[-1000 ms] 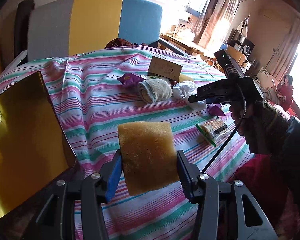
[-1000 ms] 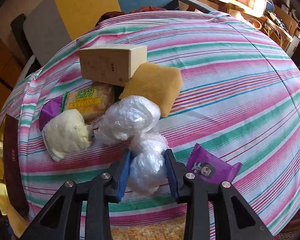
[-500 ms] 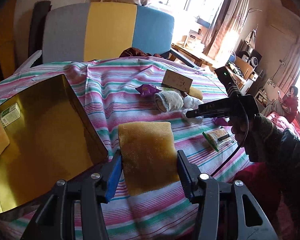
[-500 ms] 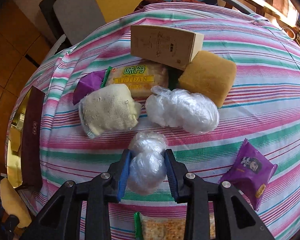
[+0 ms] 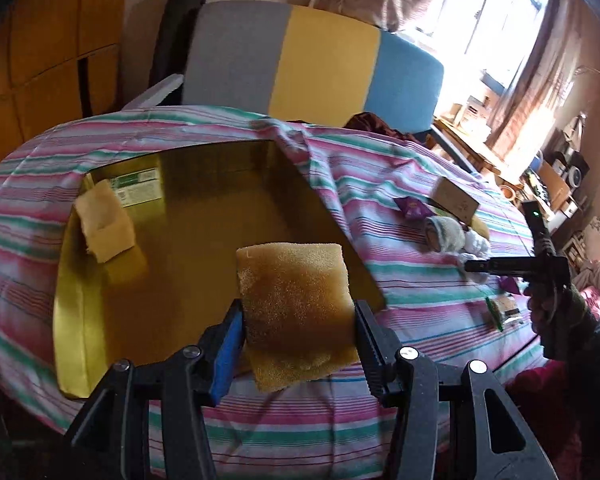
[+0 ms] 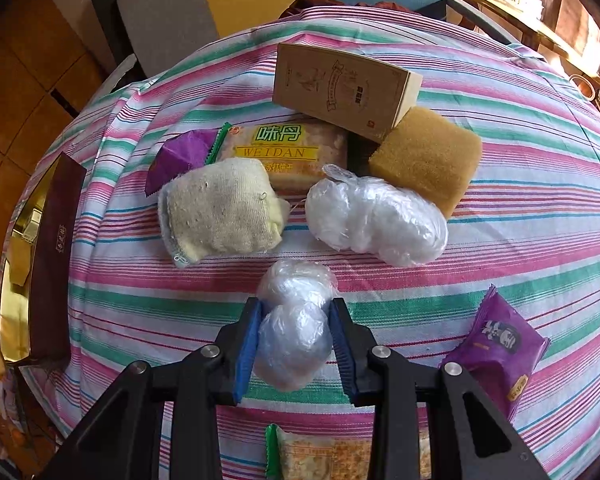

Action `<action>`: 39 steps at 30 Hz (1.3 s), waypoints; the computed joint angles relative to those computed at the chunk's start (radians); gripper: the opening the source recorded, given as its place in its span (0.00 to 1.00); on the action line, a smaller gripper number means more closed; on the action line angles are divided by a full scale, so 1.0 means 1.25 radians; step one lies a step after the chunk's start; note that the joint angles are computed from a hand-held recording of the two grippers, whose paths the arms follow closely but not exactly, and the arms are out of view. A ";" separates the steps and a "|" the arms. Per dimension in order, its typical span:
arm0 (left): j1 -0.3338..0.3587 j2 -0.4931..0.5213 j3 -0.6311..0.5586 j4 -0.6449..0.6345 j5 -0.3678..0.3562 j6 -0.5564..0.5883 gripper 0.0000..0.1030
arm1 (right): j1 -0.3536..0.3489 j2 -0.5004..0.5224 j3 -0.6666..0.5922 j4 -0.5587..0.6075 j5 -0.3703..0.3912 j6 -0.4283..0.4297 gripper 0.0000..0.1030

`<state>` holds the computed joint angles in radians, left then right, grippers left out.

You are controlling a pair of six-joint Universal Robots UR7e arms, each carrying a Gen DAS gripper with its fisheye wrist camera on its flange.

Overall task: Organize objects
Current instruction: 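Lower the sponge into the gold tray and open the left tool while the right tool holds the bundle, then carry the plastic-wrapped bundle into the gold tray and open the right tool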

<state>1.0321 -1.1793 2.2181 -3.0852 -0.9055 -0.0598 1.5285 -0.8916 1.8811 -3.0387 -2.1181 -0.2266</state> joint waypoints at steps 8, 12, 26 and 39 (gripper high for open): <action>0.085 -0.018 -0.074 0.154 0.096 -0.049 0.52 | 0.002 0.004 -0.001 -0.006 -0.009 -0.011 0.33; 0.110 0.002 -0.104 0.163 0.135 -0.040 0.52 | 0.003 0.006 -0.003 -0.006 -0.012 -0.017 0.33; 0.114 0.067 -0.147 0.028 0.299 0.068 0.66 | 0.010 0.018 -0.009 -0.016 -0.032 -0.037 0.33; 0.048 -0.007 0.008 -0.079 0.289 -0.028 0.66 | 0.038 0.039 -0.016 0.041 -0.077 -0.066 0.33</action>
<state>1.0924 -1.1879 2.2283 -3.1842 -0.5448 -0.0947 1.5756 -0.8432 1.8614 -2.9875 -2.2141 -0.3093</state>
